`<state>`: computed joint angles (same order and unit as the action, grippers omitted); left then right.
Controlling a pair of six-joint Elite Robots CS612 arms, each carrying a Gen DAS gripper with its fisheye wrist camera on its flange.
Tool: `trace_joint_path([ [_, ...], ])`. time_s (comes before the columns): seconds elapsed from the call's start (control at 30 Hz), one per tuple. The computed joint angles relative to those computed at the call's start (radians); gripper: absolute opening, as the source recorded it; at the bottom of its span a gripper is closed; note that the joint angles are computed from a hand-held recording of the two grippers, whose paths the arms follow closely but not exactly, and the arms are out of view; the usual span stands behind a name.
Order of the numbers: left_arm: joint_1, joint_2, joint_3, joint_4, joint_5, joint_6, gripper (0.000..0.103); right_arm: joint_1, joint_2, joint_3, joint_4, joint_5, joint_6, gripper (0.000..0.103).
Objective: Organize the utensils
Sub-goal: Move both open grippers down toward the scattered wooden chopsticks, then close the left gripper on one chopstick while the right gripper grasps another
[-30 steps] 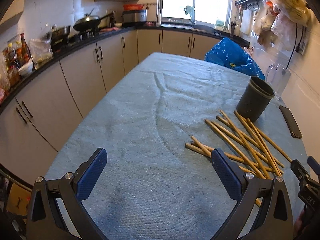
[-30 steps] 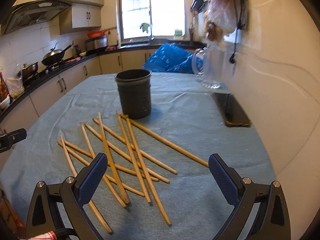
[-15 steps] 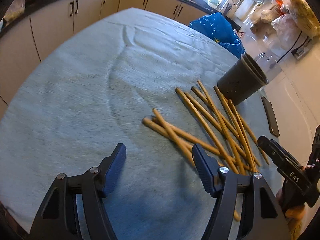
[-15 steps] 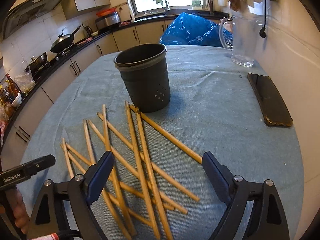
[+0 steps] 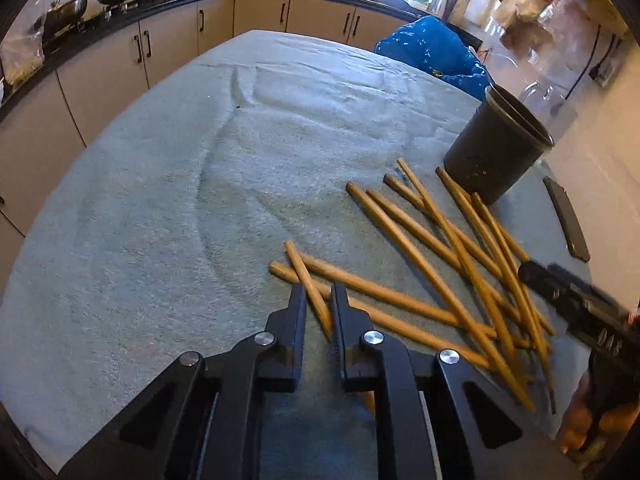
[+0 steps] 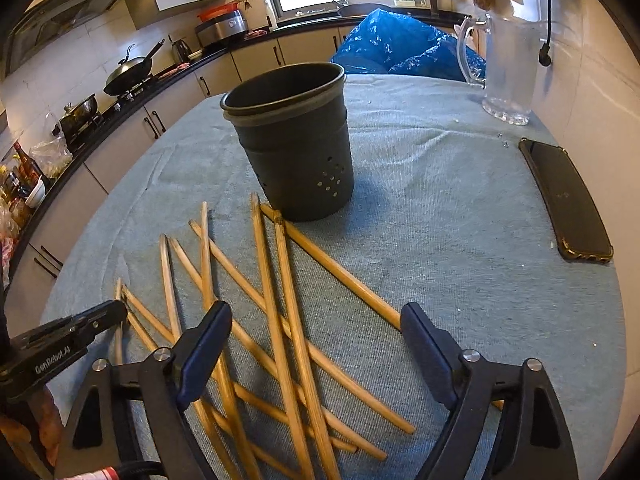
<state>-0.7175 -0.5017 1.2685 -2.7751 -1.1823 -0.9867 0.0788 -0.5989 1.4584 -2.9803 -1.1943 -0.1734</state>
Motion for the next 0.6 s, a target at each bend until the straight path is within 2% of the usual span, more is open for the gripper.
trace_joint_path([
  [0.1, 0.003, -0.017, 0.037, -0.021, -0.015, -0.005, 0.012, 0.000, 0.009, -0.021, 0.034, 0.015, -0.019, 0.075],
  [0.2, 0.007, -0.027, 0.066, -0.043, -0.027, 0.007, 0.006, 0.009, 0.021, -0.052, 0.058, -0.003, -0.047, 0.060],
  [0.33, 0.009, -0.030, 0.078, -0.064, -0.036, 0.020, 0.006, 0.027, 0.039, -0.106, 0.107, -0.044, -0.076, 0.045],
  [0.5, 0.016, -0.029, 0.079, -0.077, -0.060, 0.030, 0.006, 0.054, 0.062, -0.177, 0.207, -0.124, -0.108, 0.037],
  [0.6, 0.021, -0.027, 0.071, -0.070, -0.079, 0.038, 0.006, 0.072, 0.069, -0.196, 0.211, -0.180, -0.134, 0.036],
])
